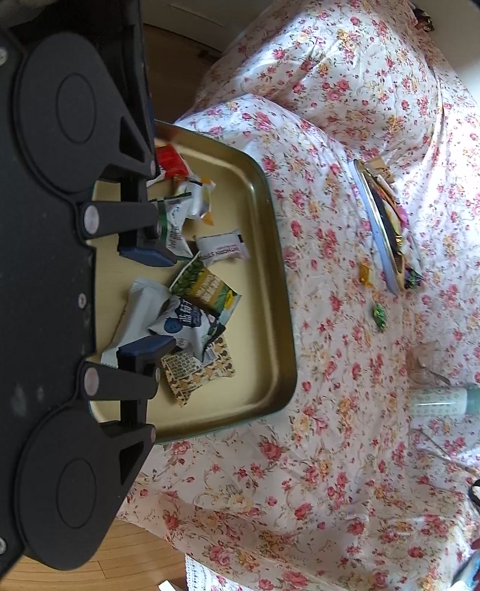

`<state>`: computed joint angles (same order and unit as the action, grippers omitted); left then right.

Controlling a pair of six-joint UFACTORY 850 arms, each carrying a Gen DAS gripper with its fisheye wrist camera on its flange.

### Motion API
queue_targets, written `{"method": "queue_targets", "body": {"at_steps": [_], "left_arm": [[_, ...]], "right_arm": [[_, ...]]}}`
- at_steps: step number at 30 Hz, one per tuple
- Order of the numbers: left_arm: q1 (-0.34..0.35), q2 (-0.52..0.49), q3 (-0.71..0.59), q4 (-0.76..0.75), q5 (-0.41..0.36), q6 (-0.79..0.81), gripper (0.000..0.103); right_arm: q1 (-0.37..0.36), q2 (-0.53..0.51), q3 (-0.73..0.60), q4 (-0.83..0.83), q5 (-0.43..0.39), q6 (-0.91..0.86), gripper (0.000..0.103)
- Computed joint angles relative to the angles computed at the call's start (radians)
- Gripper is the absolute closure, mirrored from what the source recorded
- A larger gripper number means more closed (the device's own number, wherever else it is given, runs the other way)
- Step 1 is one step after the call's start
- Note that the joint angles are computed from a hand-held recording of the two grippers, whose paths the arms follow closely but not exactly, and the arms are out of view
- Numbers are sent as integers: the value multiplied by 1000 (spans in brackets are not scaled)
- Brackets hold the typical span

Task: Organize snacks
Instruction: 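Open the left tool over the tray while the right tool releases the white-blue packet, then move both open tools back toward the gold and green candies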

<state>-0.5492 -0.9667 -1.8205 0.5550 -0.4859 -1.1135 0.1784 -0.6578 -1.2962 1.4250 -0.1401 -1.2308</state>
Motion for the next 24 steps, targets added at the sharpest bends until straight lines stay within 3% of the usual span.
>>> {"method": "queue_targets", "body": {"at_steps": [6, 11, 17, 24], "left_arm": [[8, -12, -23, -63, 1, 78, 54], [-5, -5, -30, 22, -7, 69, 54], [-9, -9, -54, 88, -26, 86, 54], [17, -50, -146, 29, -68, 170, 54]], "right_arm": [[-17, -23, -31, -196, -31, 193, 59], [-29, -38, -55, -295, -62, 277, 59], [-36, -41, -62, -314, -95, 261, 59], [-37, -51, -77, -270, -98, 188, 59]]}}
